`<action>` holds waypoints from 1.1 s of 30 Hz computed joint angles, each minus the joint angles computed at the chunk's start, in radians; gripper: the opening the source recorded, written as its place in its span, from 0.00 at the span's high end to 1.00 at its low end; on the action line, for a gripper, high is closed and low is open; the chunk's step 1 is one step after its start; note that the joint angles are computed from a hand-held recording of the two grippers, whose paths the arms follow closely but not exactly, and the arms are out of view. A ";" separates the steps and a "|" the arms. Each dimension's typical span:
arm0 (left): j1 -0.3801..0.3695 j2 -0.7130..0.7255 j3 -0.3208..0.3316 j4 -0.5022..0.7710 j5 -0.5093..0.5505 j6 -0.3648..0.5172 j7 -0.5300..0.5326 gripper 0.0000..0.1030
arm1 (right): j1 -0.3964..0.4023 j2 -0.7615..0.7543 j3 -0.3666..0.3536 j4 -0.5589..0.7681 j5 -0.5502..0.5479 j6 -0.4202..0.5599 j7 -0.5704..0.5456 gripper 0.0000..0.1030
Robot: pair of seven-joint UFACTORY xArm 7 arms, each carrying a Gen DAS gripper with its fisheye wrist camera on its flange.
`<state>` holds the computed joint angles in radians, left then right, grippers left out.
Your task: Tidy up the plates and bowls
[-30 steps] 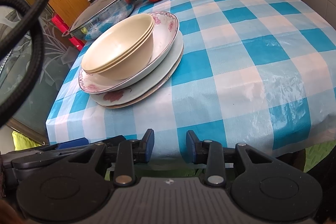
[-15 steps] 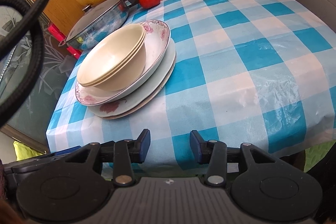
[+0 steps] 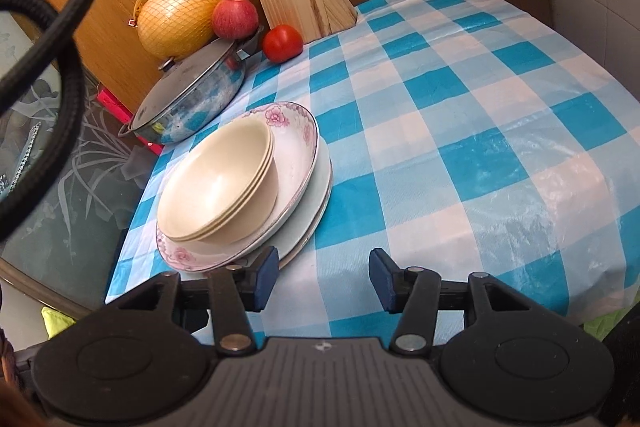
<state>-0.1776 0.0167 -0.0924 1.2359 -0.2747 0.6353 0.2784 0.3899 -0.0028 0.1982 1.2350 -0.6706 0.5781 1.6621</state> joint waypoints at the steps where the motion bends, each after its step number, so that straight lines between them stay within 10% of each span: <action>1: 0.000 0.003 0.000 0.005 -0.004 0.002 0.004 0.09 | -0.001 0.003 -0.002 0.005 0.004 -0.002 -0.011 0.54; 33: 0.022 0.248 -0.015 0.369 0.103 0.014 -0.035 0.00 | -0.037 0.127 -0.087 0.167 0.132 -0.023 -0.283 0.50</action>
